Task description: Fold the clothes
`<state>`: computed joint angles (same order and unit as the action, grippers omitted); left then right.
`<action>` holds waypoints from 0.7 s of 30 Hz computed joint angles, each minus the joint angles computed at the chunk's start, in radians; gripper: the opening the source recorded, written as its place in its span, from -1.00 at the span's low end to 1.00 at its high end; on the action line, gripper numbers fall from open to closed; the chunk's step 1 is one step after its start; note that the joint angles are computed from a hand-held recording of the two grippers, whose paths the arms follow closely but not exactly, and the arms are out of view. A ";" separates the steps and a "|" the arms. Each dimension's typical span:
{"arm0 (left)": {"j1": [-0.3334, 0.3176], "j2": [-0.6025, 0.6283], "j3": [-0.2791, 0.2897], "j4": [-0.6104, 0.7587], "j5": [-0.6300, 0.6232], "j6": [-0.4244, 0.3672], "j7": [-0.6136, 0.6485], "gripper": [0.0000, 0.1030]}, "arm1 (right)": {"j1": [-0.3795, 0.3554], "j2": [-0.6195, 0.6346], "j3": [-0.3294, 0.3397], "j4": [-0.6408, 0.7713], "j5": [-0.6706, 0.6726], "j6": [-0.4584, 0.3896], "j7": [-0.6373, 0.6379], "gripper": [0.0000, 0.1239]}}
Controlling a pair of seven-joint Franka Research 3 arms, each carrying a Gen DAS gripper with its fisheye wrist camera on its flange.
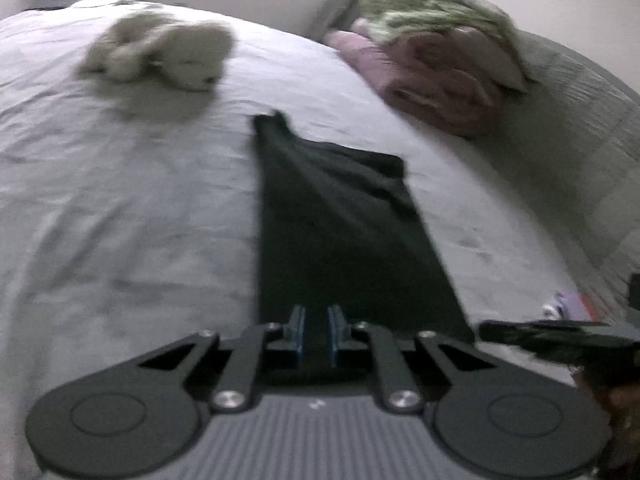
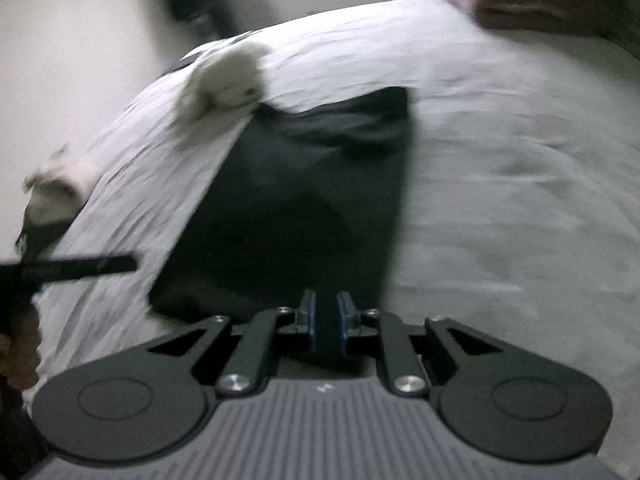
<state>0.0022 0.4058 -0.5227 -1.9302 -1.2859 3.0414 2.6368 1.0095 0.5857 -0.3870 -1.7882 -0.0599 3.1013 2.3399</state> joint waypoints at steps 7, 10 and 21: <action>-0.045 0.088 -0.016 0.030 0.137 0.033 -0.059 -0.77 | -0.044 0.130 0.068 0.197 -0.041 -0.069 -0.102 -0.73; -0.047 0.116 -0.024 0.027 0.204 0.074 -0.089 -0.76 | -0.062 0.162 0.088 0.246 -0.057 -0.126 -0.105 -0.74; 0.098 0.146 -0.164 -0.002 0.284 0.105 -0.146 -0.77 | -0.068 0.106 0.093 0.176 -0.146 -0.157 -0.002 -0.98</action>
<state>0.1000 0.5517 -0.6869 -1.9326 -1.0021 3.1467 2.4910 0.9412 0.6913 -0.2940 -1.6124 -0.2063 2.9438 2.3383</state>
